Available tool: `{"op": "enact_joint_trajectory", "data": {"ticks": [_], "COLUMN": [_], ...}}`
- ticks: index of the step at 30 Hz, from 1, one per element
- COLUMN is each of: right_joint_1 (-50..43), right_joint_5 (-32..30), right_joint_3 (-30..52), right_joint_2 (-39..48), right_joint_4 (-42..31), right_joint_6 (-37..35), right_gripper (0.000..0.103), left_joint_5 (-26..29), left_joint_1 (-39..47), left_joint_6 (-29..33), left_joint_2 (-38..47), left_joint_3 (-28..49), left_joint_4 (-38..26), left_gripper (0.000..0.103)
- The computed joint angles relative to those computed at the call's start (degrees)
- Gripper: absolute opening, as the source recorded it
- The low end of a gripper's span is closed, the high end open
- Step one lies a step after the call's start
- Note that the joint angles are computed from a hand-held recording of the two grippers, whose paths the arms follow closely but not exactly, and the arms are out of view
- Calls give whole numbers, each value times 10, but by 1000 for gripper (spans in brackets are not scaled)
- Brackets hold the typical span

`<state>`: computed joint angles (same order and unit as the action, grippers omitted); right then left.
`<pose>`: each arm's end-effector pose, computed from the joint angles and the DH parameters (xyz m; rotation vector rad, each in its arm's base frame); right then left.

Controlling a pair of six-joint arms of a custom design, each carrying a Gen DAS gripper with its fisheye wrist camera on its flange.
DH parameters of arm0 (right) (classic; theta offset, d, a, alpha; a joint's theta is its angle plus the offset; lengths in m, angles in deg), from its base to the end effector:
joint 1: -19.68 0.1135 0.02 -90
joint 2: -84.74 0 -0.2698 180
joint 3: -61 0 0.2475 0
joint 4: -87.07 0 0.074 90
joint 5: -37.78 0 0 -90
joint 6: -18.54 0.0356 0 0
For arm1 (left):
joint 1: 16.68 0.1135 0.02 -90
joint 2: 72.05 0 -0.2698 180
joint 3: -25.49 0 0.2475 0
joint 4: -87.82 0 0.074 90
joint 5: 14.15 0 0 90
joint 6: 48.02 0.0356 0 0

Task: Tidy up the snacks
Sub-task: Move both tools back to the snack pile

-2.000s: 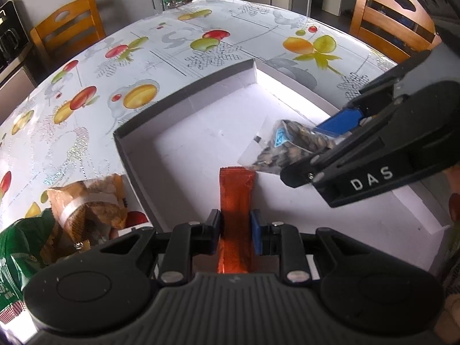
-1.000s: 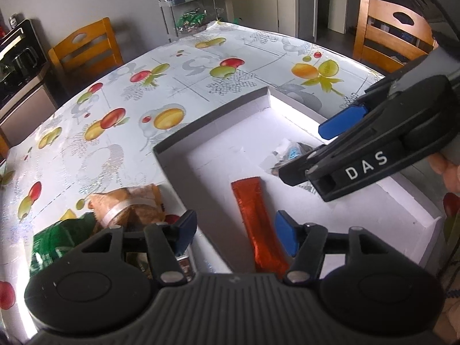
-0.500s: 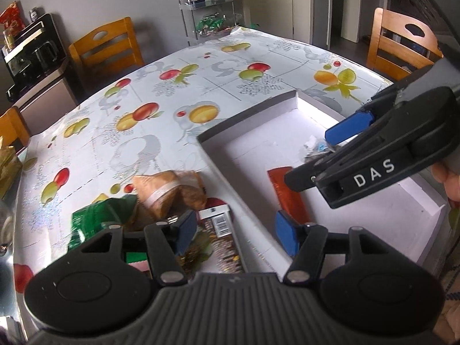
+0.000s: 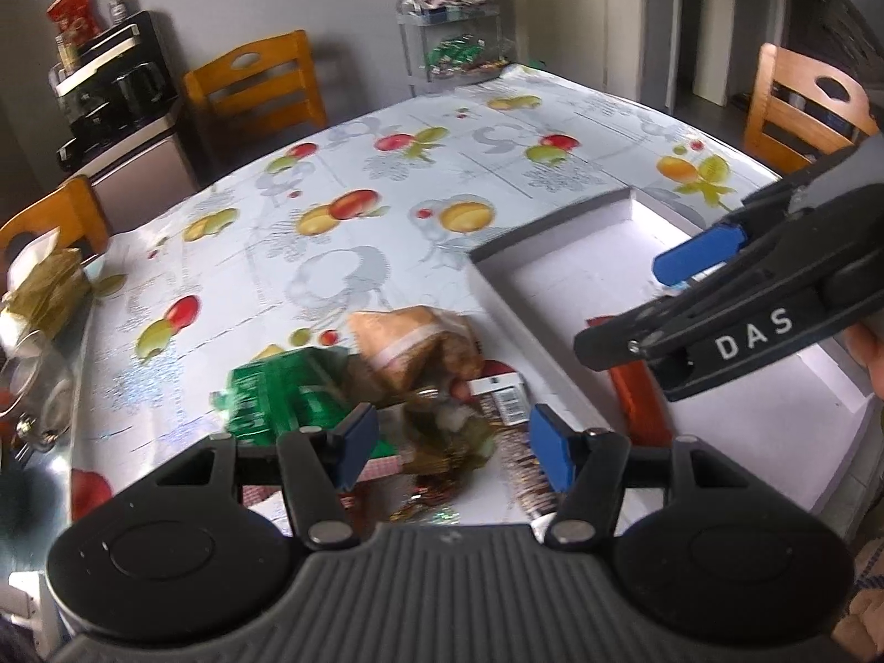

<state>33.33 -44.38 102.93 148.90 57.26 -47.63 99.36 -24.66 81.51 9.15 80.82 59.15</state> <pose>0.1943 0.0422 0.1765 0.2771 2.4550 0.1126 0.2588 -0.0506 0.1853 1.1257 2.1569 -0.2751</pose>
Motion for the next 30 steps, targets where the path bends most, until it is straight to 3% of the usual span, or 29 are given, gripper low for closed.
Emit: {"op": "enact_joint_trajectory", "data": {"ticks": [7,16,30], "right_joint_1": [35,48,23], "right_joint_5": [18,22,15], "right_joint_3": [22,51,117], "right_joint_2": [27,78,180], "right_joint_4": [7,33,62], "right_joint_6": [18,10,-41], "right_gripper": [78,78,78], "left_joint_5": [6,4,50], "left_joint_1": [55,100,122], "left_joint_6": [-18,-37,-48], "left_joint_2": [6,73,200], "left_joint_3": [17,69,209], "left_joint_4": [9,26,-63], "left_gripper": [61,61,61]}}
